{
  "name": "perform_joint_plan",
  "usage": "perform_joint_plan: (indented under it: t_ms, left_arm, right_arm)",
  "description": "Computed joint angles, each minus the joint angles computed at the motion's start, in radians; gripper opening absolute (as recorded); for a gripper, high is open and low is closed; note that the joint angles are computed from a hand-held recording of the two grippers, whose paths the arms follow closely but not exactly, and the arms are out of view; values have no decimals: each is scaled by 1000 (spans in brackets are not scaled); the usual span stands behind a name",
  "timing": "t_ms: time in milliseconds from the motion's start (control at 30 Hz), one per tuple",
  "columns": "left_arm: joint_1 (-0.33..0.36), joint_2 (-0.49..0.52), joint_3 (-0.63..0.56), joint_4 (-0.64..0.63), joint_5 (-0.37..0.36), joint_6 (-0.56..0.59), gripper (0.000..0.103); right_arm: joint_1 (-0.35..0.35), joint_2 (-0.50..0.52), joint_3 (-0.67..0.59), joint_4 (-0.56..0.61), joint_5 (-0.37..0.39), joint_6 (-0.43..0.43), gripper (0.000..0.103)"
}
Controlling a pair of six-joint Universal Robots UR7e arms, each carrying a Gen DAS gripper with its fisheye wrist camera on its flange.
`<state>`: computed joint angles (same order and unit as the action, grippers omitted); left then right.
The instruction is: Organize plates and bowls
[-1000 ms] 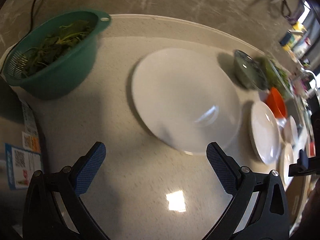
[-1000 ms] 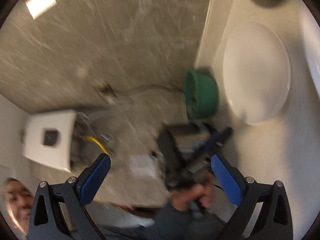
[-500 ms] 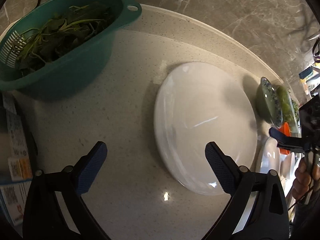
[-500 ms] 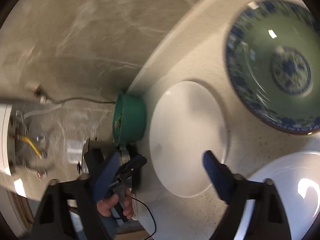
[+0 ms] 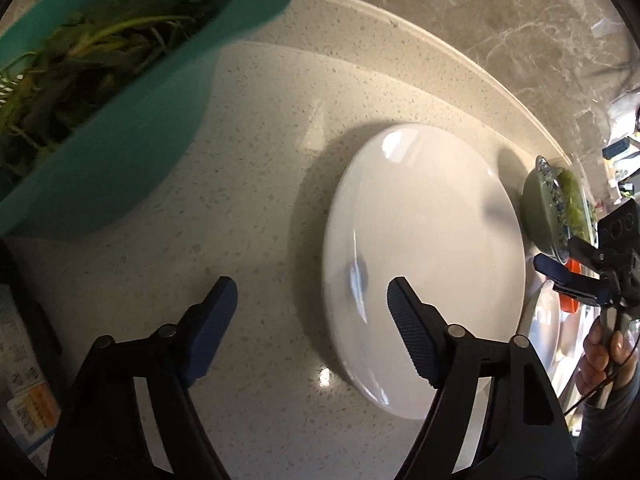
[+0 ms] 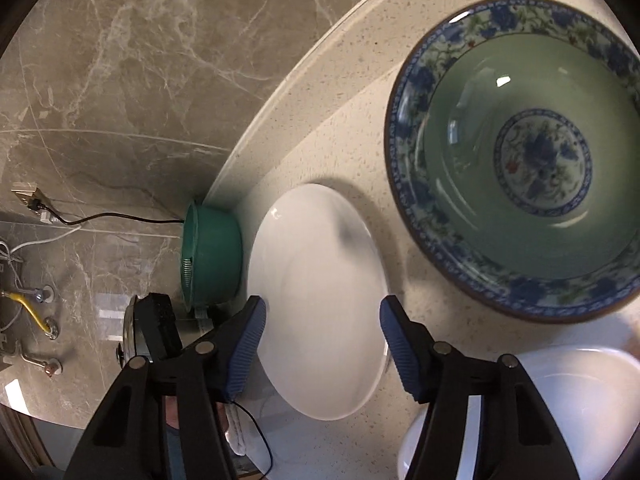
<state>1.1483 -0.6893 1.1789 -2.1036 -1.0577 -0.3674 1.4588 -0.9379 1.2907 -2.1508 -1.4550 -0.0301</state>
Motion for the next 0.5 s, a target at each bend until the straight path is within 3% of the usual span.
perform_joint_plan:
  t_ms: [67,267,367,467,500]
  left_arm:
    - [1,11,-13,-4,4,15,75]
    - [-2,18,-23,11,-35,55,59]
    - [2,26,-42,28,-59,56,47]
    - [4,50,-87,62,-73,51,47]
    - [2,55,-96,73,-69,55,42]
  right_arm:
    - [14,17,-28,31,-84,-6,64]
    - [6,36,-64,77,-122,8,59]
    - [11,43,-82,89,-157,13,56]
    - [15,46,-86,92,-192,32,56]
    - [19,46,-89,97,-211,29,56]
